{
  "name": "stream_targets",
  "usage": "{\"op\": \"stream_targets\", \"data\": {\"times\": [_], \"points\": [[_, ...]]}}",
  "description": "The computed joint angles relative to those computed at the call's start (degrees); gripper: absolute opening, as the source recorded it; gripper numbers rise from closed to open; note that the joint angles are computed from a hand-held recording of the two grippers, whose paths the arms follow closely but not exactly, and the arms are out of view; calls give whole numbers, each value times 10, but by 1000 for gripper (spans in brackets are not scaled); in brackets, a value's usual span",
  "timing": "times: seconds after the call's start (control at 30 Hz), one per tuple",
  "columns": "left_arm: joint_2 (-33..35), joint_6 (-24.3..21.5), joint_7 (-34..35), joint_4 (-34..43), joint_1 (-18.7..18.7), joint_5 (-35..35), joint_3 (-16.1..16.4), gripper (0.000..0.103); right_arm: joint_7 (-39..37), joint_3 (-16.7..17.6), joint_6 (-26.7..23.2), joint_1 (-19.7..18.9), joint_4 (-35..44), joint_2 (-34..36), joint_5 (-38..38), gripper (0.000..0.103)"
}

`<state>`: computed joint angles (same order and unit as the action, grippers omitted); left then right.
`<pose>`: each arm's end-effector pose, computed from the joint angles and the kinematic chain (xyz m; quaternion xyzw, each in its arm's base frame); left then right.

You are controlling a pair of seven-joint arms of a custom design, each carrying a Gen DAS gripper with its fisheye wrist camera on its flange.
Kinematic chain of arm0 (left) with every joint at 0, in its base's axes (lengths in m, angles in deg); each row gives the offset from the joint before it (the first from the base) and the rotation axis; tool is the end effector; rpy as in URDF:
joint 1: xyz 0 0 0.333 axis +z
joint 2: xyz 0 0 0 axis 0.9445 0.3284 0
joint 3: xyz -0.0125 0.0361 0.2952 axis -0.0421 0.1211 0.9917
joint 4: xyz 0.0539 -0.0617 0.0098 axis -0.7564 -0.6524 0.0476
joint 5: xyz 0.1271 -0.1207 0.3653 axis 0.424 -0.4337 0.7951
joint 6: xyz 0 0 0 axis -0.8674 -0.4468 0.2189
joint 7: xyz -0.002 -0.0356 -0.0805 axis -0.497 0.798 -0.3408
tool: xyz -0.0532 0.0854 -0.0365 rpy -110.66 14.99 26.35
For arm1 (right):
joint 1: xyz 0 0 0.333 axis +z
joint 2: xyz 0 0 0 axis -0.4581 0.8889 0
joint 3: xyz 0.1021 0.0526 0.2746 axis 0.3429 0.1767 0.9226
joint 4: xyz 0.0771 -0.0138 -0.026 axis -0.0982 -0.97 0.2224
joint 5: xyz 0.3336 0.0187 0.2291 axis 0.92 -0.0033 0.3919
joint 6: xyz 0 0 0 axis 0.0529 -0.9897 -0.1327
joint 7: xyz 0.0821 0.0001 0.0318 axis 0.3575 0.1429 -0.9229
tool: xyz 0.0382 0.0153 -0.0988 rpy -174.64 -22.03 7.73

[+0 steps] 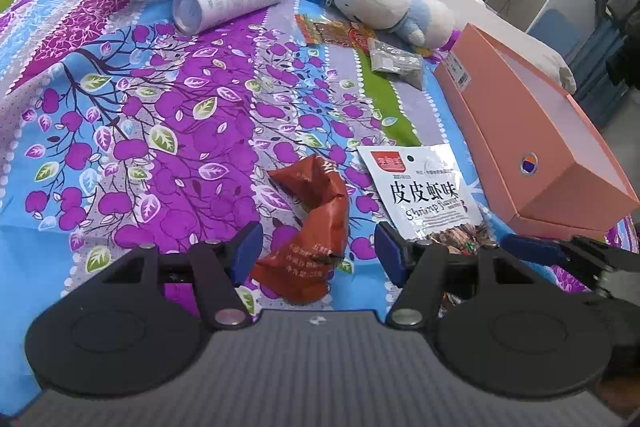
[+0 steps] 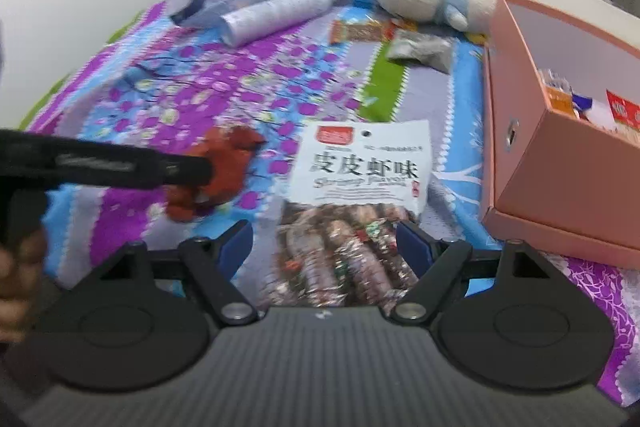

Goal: Organize snacks
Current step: 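Lift the shrimp-flavour packet with the right gripper while the left gripper holds the red-brown bag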

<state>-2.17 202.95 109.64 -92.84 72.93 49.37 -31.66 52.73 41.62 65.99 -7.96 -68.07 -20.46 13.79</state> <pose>0.5182 -0.1082 0.4322 -0.8029 0.4662 -0.3118 0.2022 0.5626 0.2491 0.4762 -0.8510 0.3752 -0.1140 0.3492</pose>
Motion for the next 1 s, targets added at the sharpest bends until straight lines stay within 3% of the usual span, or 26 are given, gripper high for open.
{"op": "stream_targets", "data": {"times": [0.23, 0.33, 0.5, 0.8, 1.0], "points": [[3, 1, 22, 1, -8, -20, 6, 67, 99, -4, 43, 4, 13, 33, -93, 80], [4, -9, 21, 5, -6, -16, 2, 67, 107, -2, 25, -3, 26, 45, -93, 89], [5, -13, 16, 7, -7, -12, 1, 67, 126, -3, 0, -4, 47, 65, -125, 89], [7, -17, 17, 8, -10, -11, 4, 67, 60, 13, 0, -9, 52, 76, -76, 92], [9, -10, 23, 16, -5, -5, 3, 67, 36, 15, -24, -7, 55, 64, -75, 55]]}}
